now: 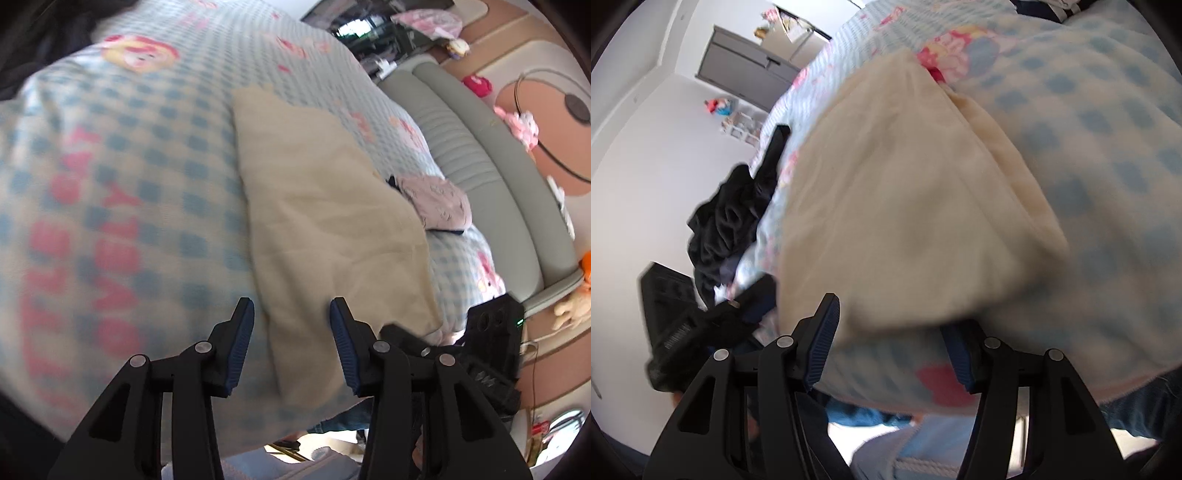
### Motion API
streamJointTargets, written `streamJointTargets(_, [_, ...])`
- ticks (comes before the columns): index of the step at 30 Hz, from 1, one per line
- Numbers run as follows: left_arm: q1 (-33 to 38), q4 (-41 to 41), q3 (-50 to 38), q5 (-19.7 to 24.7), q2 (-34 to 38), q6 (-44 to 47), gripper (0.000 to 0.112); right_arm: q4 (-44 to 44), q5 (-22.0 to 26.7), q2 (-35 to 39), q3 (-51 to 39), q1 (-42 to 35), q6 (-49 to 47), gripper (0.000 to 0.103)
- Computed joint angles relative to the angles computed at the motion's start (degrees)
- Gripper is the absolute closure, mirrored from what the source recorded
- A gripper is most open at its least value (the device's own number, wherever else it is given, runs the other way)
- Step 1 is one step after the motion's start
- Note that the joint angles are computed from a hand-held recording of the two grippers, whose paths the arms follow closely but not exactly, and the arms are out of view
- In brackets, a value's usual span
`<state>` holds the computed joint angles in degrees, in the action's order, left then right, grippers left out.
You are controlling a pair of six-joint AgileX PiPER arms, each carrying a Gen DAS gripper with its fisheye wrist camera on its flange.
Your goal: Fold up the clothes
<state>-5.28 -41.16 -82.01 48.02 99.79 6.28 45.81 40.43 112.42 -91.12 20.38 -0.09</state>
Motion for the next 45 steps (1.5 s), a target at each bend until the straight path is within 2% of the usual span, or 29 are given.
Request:
streamJointTargets(6, [-3.2,2.7,-3.8,-1.4,4.7,-2.0,0.067,2.1,-3.6,1.4,0.2,-0.1,-0.1,0.047])
streamJointTargets(7, [-3.3,2.4,-3.5,-1.9,4.5,-1.9,0.069,1.9,-4.5,0.9,0.6,0.2,-0.6,0.050])
streamJointTargets(9, [-3.1,-0.3,-2.2,-2.9,3.1,0.9,0.070,1.4,-6.3,-0.2,1.6,0.9,-1.6,0.063])
streamJointTargets(10, [-2.8,-2.5,-1.5,-3.3,2.4,3.0,0.070,2.6,-7.7,-1.2,3.0,0.8,-3.3,0.073])
streamJointTargets(11, [-2.5,-4.6,-0.7,-3.6,1.9,5.1,0.070,5.2,-9.5,-2.7,5.1,0.3,-6.4,0.077])
streamJointTargets(12, [-2.4,-6.4,-0.6,-3.8,2.3,6.0,0.070,8.1,-11.2,-4.2,7.1,-0.2,-9.9,0.077])
streamJointTargets(14, [-1.4,-7.2,-1.8,-2.3,4.8,4.6,0.069,11.1,-11.2,-4.6,8.3,-1.3,-12.1,0.077])
streamJointTargets(17, [-1.8,-3.5,-5.2,0.0,8.1,0.6,0.067,10.4,-6.8,-0.6,5.0,-1.9,-9.0,0.071])
streamJointTargets(20, [-3.4,1.0,-7.5,0.1,7.9,0.5,0.070,8.4,-6.7,1.7,2.7,-0.4,-7.5,0.064])
streamJointTargets(22, [-3.0,-0.3,-7.2,0.0,8.1,0.6,0.076,7.0,-6.7,2.9,0.8,0.2,-5.7,0.058])
streamJointTargets(23, [-2.9,-1.1,-6.4,-0.5,7.8,0.7,0.077,7.0,-6.6,3.2,0.4,0.2,-5.2,0.059])
streamJointTargets(24, [-2.8,-1.7,-5.6,-0.9,7.5,0.9,0.079,6.1,-7.2,2.9,0.2,0.4,-4.7,0.064])
streamJointTargets(25, [-2.7,-1.5,-5.2,-0.8,6.9,1.0,0.082,4.2,-8.4,2.1,0.3,0.8,-4.3,0.080])
streamJointTargets(26, [-3.1,-1.0,-5.4,-0.9,6.2,0.8,0.083,2.3,-9.5,1.3,0.3,1.1,-3.7,0.087])
streamJointTargets(29, [-3.9,-0.8,-6.8,0.0,4.7,0.3,0.085,-0.5,-11.3,-1.8,0.7,1.4,-3.9,0.091])
streamJointTargets(33, [-7.1,-2.1,-9.6,1.5,2.7,-2.0,0.085,7.5,-12.0,-7.1,4.1,-1.8,-10.7,0.092])
streamJointTargets(35, [-9.8,1.8,-11.7,3.0,3.5,-5.0,0.083,12.6,-12.2,-10.4,7.7,-4.4,-15.3,0.092])
streamJointTargets(36, [-11.1,3.8,-13.0,4.1,4.2,-6.5,0.080,11.7,-12.7,-11.1,9.1,-4.9,-14.5,0.092])
streamJointTargets(39, [-14.2,11.8,-21.0,14.8,11.8,-12.5,0.076,2.6,-11.4,-10.0,11.0,-6.2,-4.8,0.092])
streamJointTargets(40, [-15.2,13.9,-24.4,18.9,14.6,-14.0,0.076,1.1,-10.3,-9.3,11.7,-6.8,-2.6,0.092])
streamJointTargets(41, [-16.2,15.8,-25.8,21.0,15.5,-14.4,0.076,1.8,-9.7,-8.8,13.1,-7.4,-2.6,0.092])
streamJointTargets(43, [-17.8,19.9,-26.0,20.4,13.4,-14.4,0.077,3.1,-10.3,-9.3,15.5,-7.3,-4.6,0.091])
streamJointTargets(45, [-19.4,26.1,-28.3,20.3,11.9,-15.5,0.077,-0.8,-10.2,-9.4,14.3,-6.6,-2.2,0.087])
